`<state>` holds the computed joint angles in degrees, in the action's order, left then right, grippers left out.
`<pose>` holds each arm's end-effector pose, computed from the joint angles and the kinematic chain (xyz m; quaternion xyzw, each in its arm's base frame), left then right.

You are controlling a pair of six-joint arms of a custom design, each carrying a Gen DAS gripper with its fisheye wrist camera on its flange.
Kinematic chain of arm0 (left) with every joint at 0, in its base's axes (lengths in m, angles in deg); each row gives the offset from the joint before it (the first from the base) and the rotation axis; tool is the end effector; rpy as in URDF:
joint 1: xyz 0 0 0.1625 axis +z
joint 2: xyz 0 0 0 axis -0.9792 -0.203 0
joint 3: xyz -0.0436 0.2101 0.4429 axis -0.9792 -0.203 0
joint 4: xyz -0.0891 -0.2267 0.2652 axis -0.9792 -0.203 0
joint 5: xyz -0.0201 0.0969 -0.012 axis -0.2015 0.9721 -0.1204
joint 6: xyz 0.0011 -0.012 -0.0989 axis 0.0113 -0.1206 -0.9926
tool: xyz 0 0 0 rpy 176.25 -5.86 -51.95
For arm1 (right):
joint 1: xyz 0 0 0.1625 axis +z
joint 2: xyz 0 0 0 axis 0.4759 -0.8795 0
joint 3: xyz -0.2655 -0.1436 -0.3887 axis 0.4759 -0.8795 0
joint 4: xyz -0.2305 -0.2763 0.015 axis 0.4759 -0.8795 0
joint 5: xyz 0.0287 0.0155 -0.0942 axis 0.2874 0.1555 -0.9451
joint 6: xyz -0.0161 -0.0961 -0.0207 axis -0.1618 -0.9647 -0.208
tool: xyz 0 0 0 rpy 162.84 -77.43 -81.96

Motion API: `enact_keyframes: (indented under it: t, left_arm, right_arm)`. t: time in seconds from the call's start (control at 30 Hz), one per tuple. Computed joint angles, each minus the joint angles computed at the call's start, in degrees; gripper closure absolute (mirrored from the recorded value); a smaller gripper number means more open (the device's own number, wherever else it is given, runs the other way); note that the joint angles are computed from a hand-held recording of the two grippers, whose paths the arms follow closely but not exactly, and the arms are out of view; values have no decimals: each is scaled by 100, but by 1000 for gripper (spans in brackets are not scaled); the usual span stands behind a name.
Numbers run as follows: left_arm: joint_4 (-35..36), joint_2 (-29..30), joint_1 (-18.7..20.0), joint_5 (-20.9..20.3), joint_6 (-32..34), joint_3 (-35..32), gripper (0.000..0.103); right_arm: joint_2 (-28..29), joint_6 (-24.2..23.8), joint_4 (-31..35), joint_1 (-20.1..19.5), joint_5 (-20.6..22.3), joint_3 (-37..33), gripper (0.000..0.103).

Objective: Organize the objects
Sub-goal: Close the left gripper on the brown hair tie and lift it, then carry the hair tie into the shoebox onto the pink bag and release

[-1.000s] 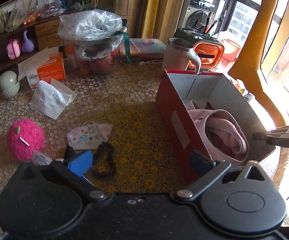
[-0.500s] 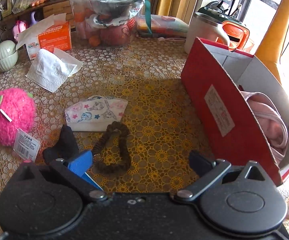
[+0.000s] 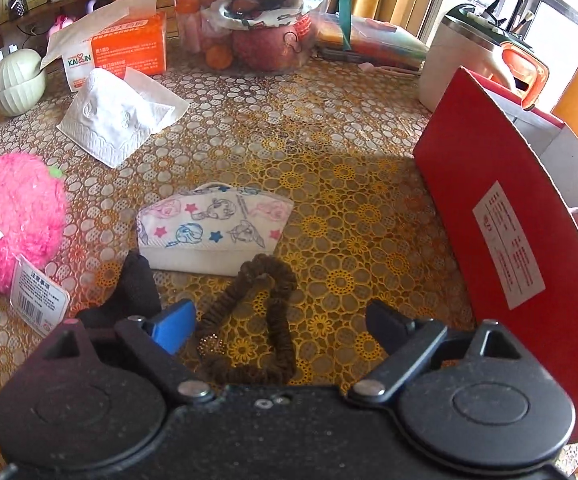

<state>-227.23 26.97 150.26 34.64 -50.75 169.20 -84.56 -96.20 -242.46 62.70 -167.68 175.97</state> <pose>-0.0158 -0.6661 0.1151 0.1883 0.9145 -0.2120 0.2885 0.0824 -0.5473 0.1001 0.0846 -0.8860 0.2684 0.3684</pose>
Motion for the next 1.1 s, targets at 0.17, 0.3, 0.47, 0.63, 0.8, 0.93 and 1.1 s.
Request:
enact_keyframes:
  t: [0.17,0.3,0.47,0.63,0.8,0.93,1.1]
  left_arm:
    - [87,51,14,95,-8,-99,30]
    - [74,47,31,108,-84,-127,49]
    - [77,6,26,138,-89,-101,77]
    - [-23,-57,2,109,-75,20,89]
    - [38,-200,-107,128,-177,193,91]
    - [-32,-444,-243,-111,-180,474,91]
    - [-139,-743,-496,-340,-160,833,91]
  right_arm:
    - [6,4,5,4,-1,-4,99]
    - [19,10,-9,11,-13,-8,99]
    - [23,21,-23,17,-11,0,99]
    - [23,-2,-26,22,-31,3,99]
    - [14,9,-10,17,-37,10,99]
    - [17,-2,-18,16,-38,10,99]
    - [32,-32,-47,19,-47,10,99]
